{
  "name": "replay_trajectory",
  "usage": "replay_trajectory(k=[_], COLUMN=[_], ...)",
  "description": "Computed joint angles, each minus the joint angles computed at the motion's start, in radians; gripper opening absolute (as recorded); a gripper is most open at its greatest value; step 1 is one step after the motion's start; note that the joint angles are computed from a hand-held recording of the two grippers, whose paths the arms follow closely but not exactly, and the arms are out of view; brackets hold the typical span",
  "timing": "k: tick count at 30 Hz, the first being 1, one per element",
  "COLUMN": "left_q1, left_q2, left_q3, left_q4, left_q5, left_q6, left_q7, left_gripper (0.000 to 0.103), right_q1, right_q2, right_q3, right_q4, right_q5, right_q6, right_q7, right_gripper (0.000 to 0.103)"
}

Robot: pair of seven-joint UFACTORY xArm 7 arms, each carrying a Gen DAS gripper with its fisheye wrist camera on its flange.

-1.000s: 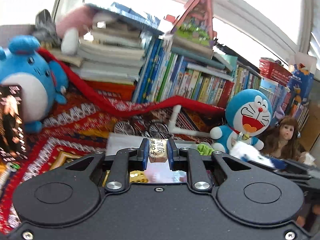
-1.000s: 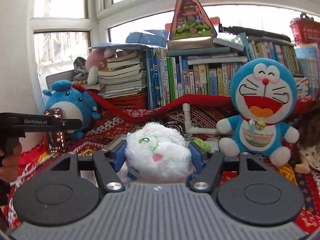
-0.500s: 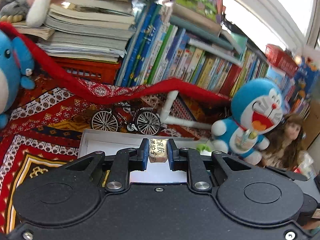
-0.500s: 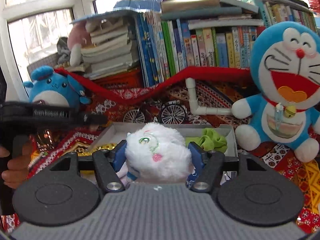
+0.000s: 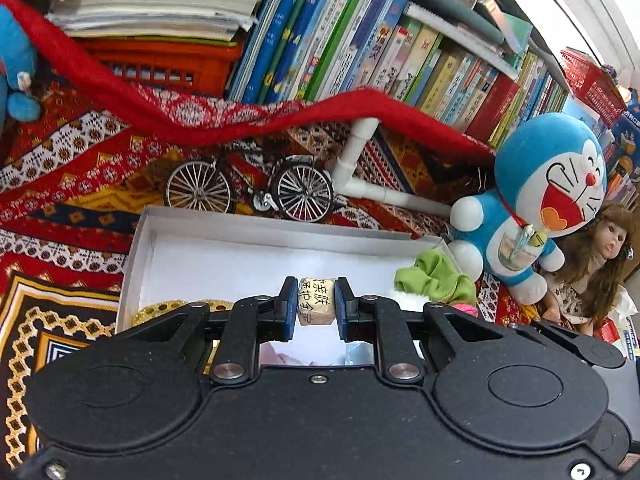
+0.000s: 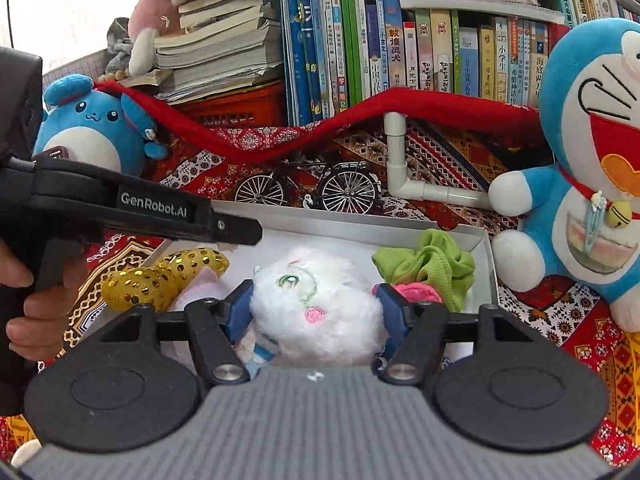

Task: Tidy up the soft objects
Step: 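Carry the beige block and white fluffy plush with both grippers over the white tray, then open the left gripper to drop the beige block while the right gripper releases the plush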

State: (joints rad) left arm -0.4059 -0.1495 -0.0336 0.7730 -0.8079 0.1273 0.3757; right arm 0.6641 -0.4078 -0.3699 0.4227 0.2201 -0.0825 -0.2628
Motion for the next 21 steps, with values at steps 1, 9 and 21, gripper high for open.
replay_trajectory(k=[1,9,21], left_q1=[0.001,0.007,0.034], left_q2=[0.003,0.017,0.027], left_q3=[0.000,-0.002,-0.030], left_q4=[-0.001,0.015,0.015], left_q5=[0.002,-0.065,-0.095], left_q6=[0.000,0.050,0.076], left_q7=[-0.003,0.061,0.073], left_gripper=[0.018,0.018,0.019], right_q1=[0.000,0.024,0.040], right_q2=[0.002,0.011,0.011], right_q3=[-0.001,-0.026,-0.043], right_q4=[0.000,0.006,0.004], right_q5=[-0.001,0.003,0.001], right_q6=[-0.002,-0.006,-0.012], right_q7=[-0.001,0.000,0.011], right_gripper=[0.069,0.069,0.073])
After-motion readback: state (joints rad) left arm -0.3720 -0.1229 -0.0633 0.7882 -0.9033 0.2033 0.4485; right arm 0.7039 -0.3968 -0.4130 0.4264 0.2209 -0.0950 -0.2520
